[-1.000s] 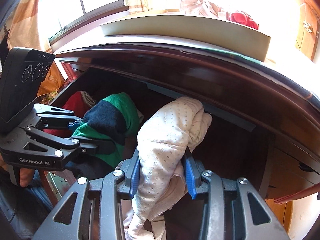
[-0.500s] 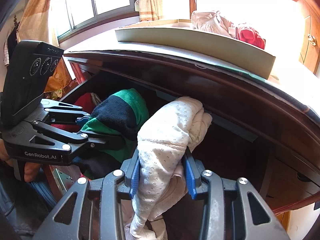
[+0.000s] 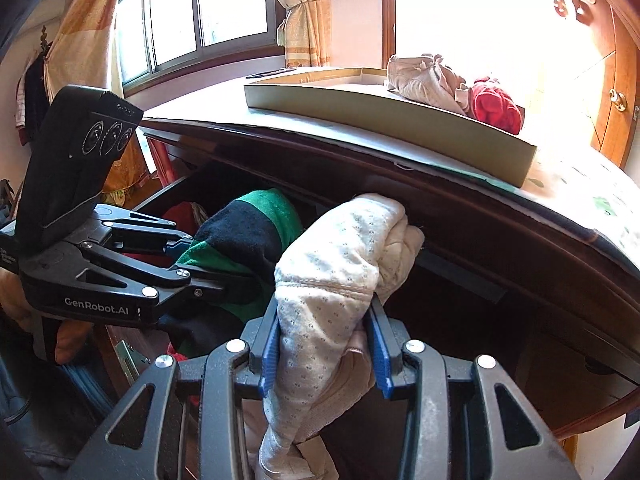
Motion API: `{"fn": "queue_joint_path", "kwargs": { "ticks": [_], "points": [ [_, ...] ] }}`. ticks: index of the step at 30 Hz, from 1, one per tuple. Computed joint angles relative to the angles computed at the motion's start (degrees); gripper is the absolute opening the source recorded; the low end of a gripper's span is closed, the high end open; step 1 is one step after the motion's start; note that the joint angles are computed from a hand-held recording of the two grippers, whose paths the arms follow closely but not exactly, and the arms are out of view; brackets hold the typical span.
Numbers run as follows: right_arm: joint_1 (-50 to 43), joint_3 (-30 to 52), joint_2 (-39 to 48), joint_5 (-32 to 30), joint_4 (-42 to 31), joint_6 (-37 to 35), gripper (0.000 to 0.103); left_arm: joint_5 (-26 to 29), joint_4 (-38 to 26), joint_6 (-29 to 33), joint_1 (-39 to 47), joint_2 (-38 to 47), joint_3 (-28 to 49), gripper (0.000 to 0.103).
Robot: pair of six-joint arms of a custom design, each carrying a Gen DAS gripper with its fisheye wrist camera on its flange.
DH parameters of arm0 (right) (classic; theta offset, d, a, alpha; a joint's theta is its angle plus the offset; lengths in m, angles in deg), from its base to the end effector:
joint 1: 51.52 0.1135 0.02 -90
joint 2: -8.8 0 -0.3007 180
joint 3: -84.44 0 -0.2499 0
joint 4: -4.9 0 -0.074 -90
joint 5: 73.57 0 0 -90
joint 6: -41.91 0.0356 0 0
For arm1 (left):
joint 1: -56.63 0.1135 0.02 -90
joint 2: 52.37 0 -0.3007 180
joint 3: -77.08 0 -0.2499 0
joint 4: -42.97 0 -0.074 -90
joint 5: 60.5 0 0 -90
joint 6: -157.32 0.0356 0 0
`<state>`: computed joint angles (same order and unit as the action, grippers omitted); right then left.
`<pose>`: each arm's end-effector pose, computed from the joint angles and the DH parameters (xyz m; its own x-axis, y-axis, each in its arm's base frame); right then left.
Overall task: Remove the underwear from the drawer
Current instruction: 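Lift the white dotted and green-black striped cloths up out of the drawer with both tools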
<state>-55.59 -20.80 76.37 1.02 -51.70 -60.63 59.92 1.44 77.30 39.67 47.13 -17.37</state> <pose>0.2238 -0.0064 0.3405 -0.7168 -0.1588 -0.6789 -0.2660 0.9624 0.0557 0.3501 -0.1256 0.2636 -0.6850 0.3651 -0.6304 0.6546 0.6883 -0.3127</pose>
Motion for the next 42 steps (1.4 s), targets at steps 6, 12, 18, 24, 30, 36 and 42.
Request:
{"fn": "queue_joint_path", "kwargs": {
  "ticks": [6, 12, 18, 24, 30, 36, 42],
  "points": [
    [-1.4, -2.7, -4.7, -0.9, 1.8, -0.2, 0.041, -0.6, 2.0, -0.2, 0.1, -1.6, -1.7, 0.028],
    [-2.8, -3.8, -6.9, -2.4, 2.8, -0.8, 0.041, -0.9, 3.0, -0.3, 0.1, -2.3, -2.3, 0.028],
    [-3.0, -4.7, -8.0, -3.4, 4.4, -0.4, 0.041, -1.6, 4.9, -0.4, -0.2, -3.6, -4.0, 0.028],
    [-3.7, -5.8, -9.3, -4.4, 6.1, 0.1, 0.041, -1.9, 7.1, -0.7, -0.1, -5.1, -6.0, 0.028],
    [-4.2, -6.6, -10.2, -5.2, 7.3, 0.1, 0.041, -2.5, 10.5, -0.3, -0.1, -7.5, -9.4, 0.028],
    [-5.5, -8.0, -11.6, -7.3, 9.3, -0.1, 0.041, -2.3, 12.0, -0.5, 0.3, -8.8, -10.8, 0.028],
    [-6.1, -8.8, -12.3, -8.2, 10.9, 0.2, 0.041, -3.4, 13.7, 0.1, -0.2, -10.3, -12.3, 0.028]
  ]
}}
